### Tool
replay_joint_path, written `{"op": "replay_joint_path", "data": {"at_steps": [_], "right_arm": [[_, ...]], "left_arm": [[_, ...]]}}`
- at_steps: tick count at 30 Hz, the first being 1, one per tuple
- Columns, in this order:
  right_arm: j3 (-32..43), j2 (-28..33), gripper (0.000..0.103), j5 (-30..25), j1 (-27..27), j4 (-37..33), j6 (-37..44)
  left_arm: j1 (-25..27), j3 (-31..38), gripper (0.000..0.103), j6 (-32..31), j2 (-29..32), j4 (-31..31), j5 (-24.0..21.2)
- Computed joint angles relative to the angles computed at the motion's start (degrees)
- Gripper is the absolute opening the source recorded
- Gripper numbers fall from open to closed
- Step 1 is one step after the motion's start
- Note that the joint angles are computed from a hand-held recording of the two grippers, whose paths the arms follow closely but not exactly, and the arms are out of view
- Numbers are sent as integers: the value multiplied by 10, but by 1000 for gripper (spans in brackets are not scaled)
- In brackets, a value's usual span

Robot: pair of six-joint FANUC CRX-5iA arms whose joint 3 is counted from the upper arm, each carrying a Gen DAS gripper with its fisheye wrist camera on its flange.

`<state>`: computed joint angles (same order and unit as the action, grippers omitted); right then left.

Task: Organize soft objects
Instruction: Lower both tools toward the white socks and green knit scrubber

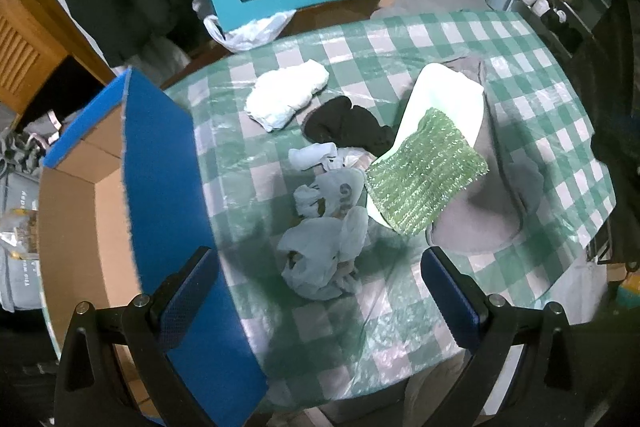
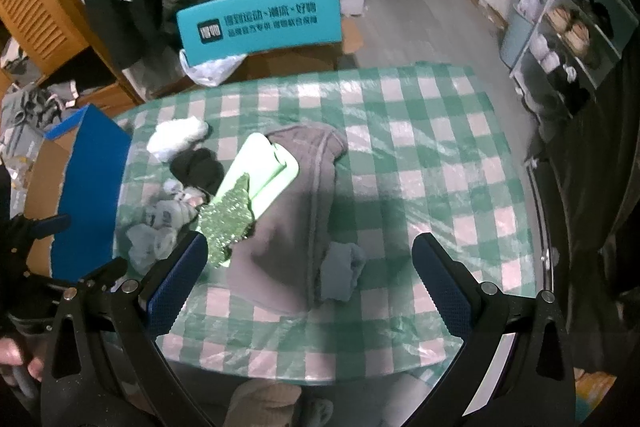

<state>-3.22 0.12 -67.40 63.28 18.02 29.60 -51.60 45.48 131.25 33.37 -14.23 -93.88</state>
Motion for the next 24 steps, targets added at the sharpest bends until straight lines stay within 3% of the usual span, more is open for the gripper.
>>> {"op": "replay_joint_path", "data": {"at_steps": [24], "right_arm": [[49,77,101,21,-19,-59,60]], "left_arm": [[41,-55,102,11,31,55,43]]}}
